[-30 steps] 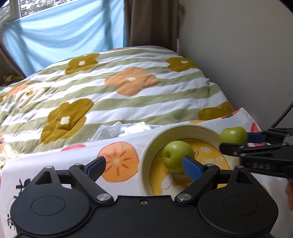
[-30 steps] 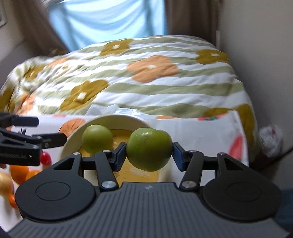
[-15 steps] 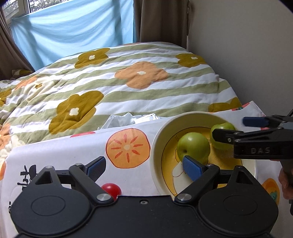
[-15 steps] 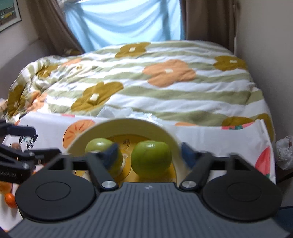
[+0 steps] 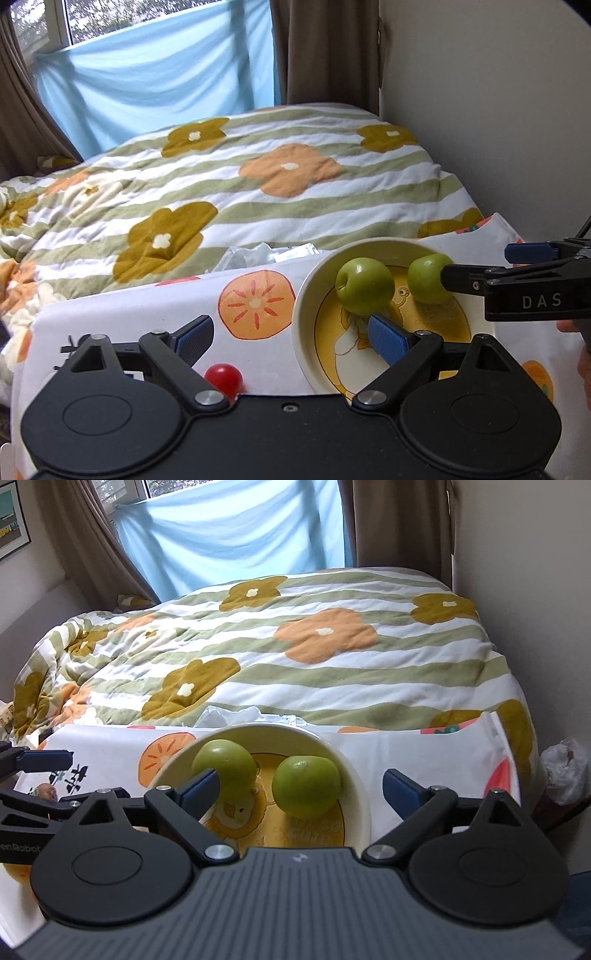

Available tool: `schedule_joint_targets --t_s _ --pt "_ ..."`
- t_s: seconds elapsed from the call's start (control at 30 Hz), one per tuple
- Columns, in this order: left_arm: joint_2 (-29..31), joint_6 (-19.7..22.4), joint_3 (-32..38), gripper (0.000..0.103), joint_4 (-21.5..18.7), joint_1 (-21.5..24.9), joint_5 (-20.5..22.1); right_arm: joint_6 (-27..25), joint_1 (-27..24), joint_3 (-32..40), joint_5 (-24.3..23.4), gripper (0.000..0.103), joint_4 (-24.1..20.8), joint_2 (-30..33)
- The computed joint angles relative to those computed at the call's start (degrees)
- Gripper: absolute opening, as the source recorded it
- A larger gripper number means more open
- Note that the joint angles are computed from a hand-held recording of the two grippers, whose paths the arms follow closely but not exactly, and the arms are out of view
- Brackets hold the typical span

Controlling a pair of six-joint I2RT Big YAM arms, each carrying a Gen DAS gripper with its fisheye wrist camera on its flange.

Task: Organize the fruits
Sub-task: 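Lower both green apples into the bowl and open both tools, then move both tools back toward the remaining fruit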

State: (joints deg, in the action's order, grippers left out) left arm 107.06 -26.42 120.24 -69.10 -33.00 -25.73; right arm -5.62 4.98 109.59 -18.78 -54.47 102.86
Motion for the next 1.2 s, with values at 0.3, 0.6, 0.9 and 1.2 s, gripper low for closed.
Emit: schedule_joint_targets --t_s 0.3,0.6,0.9,1.2 --pt "-5.2 -4.3 -4.1 0.099 0.7 -5.2 -9.5 -1.8 -1.3 -5.0 -1.2 0.103 1.0 -6.9" --pt "-10.6 -14.0 -9.5 0.103 -2.9 -10.2 -18.8 -2.9 -1.9 -10.6 -3.6 0.103 1.4 -13.4" --pt "-15.5 -25.6 -15.2 0.103 -11.1 -13.7 -23.8 -2.9 -1.1 -17.0 -5.5 0.103 3.0 -19.2" --pt "-23.0 -27.6 -25.1 0.103 -12.6 -13.0 -23.6 -0.9 2.7 -20.8 -6.6 0.103 -0.6 -22.3"
